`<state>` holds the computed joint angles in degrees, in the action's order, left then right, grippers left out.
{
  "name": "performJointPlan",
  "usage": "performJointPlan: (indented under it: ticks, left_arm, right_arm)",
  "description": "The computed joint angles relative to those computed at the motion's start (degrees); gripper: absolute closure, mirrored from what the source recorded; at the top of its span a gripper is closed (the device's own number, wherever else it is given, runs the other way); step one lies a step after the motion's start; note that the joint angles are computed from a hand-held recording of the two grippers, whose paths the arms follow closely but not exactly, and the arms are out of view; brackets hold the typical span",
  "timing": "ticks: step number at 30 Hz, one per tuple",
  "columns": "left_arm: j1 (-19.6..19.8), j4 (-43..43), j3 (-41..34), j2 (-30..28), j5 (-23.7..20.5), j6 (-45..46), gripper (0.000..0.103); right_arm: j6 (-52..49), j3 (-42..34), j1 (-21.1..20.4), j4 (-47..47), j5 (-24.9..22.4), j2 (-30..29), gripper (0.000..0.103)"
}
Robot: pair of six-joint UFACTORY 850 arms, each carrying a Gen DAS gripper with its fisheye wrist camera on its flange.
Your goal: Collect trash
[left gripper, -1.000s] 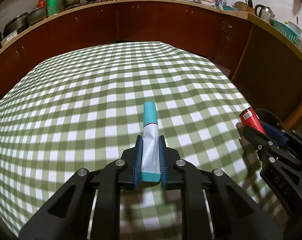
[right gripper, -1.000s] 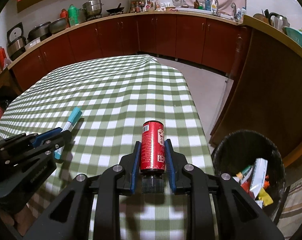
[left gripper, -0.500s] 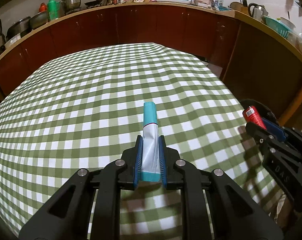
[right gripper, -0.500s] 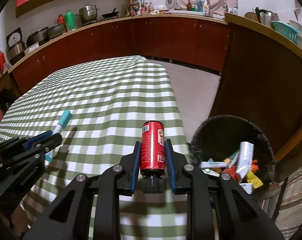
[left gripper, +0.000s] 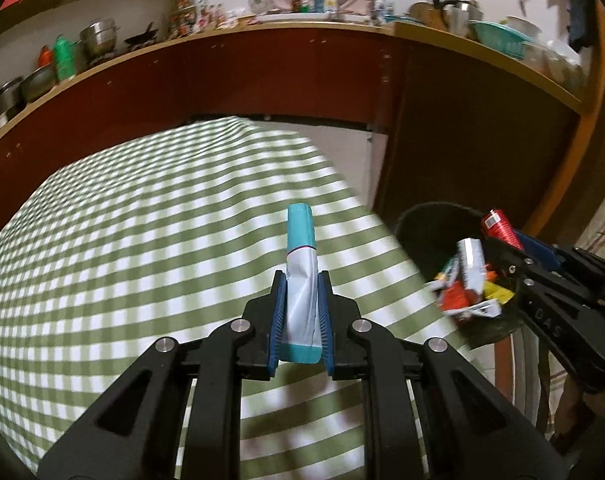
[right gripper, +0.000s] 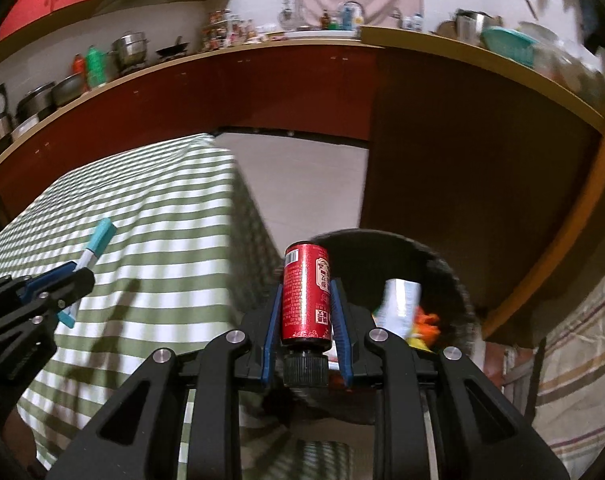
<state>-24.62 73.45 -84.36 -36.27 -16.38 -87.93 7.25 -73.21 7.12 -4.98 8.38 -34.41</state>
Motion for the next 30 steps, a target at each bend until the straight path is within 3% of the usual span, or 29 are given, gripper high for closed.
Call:
performJointPlan:
  ticks: [9, 21, 23, 25, 30]
  left_arm:
    - [-1.84, -6.92, -9.14, -6.32, 1.14, 10.28, 0.087]
    - [-3.8, -17.47, -21.86, -15.01, -0.48, 23.78, 0.086]
    - [-3.93, -18.43, -23.29, -16.02, -0.99, 24.87, 0.082]
    - [-3.94, -19.83, -24.35, -16.81, -1.32, 26.46, 0.063]
    - [-3.94, -20.76, -25.23, -17.46, -2.19, 27.04, 0.059]
  right_arm:
    - [-7.39, -0.56, -3.06, 9.1, 0.27, -0.83, 0.078]
    - [-7.15, -3.31, -5.04, 9.25, 0.85, -3.58, 0.078]
    - [-3.52, -4.1, -5.38, 5.73, 0.94, -4.27, 0.065]
    - [-6.21, -4.52, -5.59, 8.78, 1.09, -4.72, 0.061]
    - [-8.68, -3.98, -5.82, 11.79, 1.76, -4.22, 0.061]
